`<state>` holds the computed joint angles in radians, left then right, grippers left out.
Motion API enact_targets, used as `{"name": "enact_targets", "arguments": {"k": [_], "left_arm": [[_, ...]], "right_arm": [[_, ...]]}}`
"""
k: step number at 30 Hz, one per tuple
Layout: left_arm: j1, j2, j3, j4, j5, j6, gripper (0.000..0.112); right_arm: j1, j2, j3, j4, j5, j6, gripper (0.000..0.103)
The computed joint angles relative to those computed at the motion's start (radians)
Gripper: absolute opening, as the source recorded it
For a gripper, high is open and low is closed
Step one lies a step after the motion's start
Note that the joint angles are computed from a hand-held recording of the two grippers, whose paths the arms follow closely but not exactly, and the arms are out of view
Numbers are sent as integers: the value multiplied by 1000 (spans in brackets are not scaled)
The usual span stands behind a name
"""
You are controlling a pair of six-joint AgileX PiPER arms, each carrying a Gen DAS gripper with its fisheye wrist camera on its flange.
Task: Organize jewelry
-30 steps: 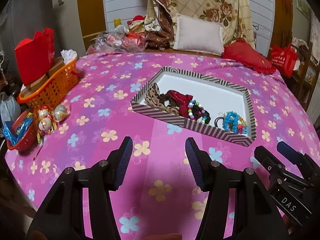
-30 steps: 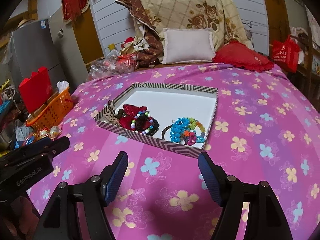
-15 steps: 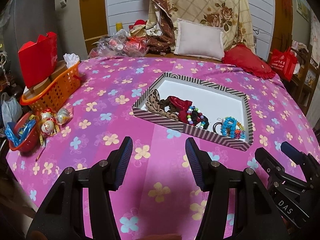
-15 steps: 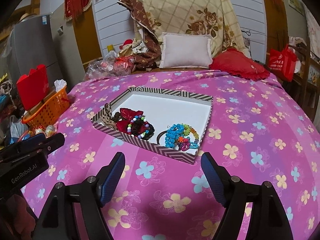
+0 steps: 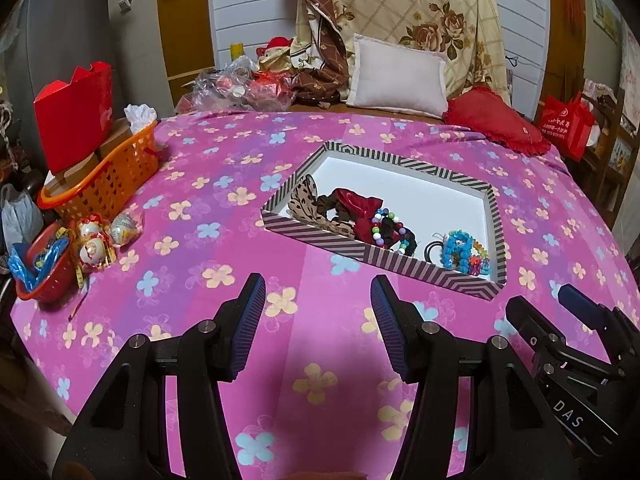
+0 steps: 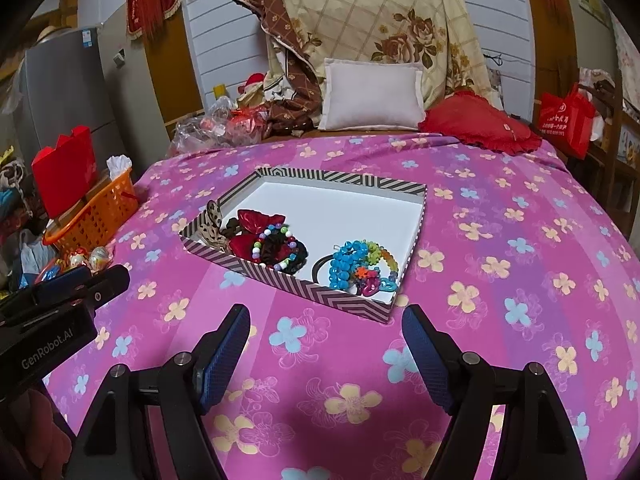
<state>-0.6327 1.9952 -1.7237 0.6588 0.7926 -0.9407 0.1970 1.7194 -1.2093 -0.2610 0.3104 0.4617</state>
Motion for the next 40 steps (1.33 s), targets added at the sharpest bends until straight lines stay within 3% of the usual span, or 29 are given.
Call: {"name": "enact_targets", "arguments": {"k": [38, 40], "left_arm": [[11, 86, -91, -34, 11, 64, 55], [22, 87, -86, -55, 1, 78, 55]], "right_arm": [[-68, 62, -32, 193, -1, -206, 76], [-79, 68, -38, 202, 3, -218, 80]]}}
